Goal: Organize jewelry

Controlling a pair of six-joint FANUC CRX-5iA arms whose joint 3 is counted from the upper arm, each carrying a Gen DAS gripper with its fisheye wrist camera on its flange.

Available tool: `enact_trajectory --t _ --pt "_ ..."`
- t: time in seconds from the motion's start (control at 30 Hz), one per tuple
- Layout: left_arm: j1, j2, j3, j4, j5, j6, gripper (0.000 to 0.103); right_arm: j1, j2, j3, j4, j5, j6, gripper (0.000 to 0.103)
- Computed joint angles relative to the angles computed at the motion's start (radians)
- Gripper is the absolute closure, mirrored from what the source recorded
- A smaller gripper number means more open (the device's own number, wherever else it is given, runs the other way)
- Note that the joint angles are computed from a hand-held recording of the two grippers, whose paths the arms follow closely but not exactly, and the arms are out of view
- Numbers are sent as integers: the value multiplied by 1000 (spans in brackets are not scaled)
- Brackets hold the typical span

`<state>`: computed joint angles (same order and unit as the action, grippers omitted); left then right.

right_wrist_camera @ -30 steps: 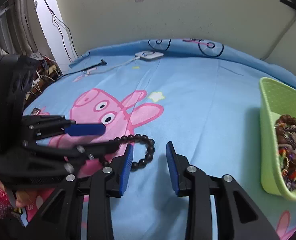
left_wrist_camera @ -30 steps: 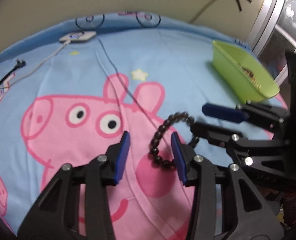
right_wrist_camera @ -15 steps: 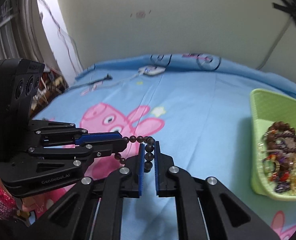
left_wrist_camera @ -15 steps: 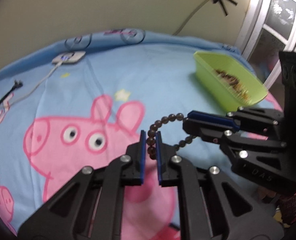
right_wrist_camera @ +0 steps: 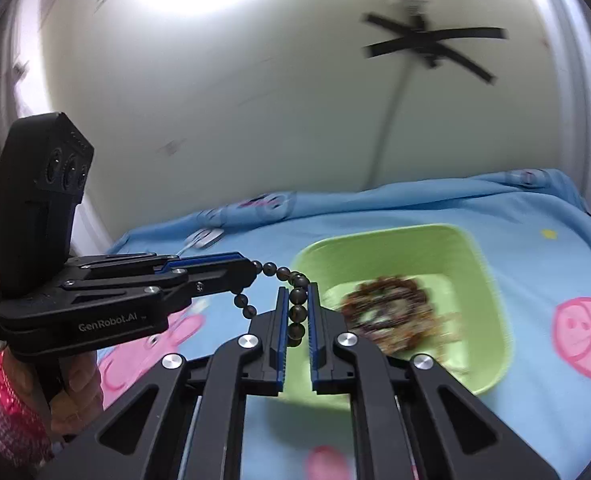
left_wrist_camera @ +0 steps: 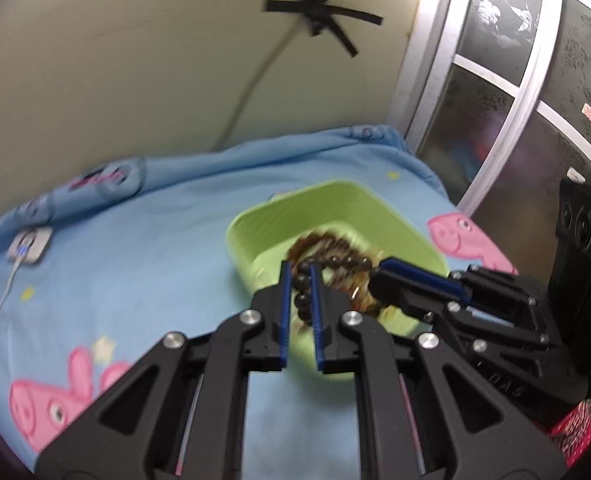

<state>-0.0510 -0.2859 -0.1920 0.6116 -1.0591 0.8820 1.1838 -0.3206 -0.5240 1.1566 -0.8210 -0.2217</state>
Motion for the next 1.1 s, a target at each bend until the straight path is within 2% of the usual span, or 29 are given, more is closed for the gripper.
enact_trajectory --t 0.03,0.07,0.1,0.13,0.2,0.27,0.37,0.57,0.6,0.7,0.77,0.83,1.03,1.07,1.1 --pt "-28 20 20 -24 31 24 89 -27 -6 -15 23 1 -31 103" --pt "-53 33 37 -62 69 58 76 -35 -10 -22 24 -7 -44 103" --pt "-69 40 52 -100 97 97 70 -42 -5 -15 7 -46 -64 103" --pt "-72 42 59 -121 116 129 68 -45 -12 -23 9 -67 -107 99" --pt "-40 22 20 -53 130 109 68 -51 -61 -90 99 -60 -235 86" --pt "-9 -17 -30 -15 158 88 62 -18 -75 -120 157 -134 -318 83" --pt "44 -93 -104 -20 185 52 61 29 -77 -146 200 -191 -414 80" --pt "171 -223 -249 19 149 -54 60 154 -35 -155 207 -314 -582 70" --pt "192 -243 -270 23 136 -70 60 175 -17 -148 203 -320 -598 68" --pt "241 -303 -326 19 124 -102 46 239 20 -129 184 -355 -628 66" --pt "259 -333 -350 9 125 -113 36 254 43 -119 167 -331 -651 65" --pt "275 -361 -371 -8 129 -124 32 266 63 -111 151 -319 -667 65" --pt "307 -419 -417 -50 174 -139 13 296 126 -59 94 -321 -661 65" --pt "309 -425 -422 -48 182 -140 6 301 136 -51 87 -326 -661 65" --pt "314 -434 -432 -42 190 -142 6 304 141 -48 81 -327 -661 65"
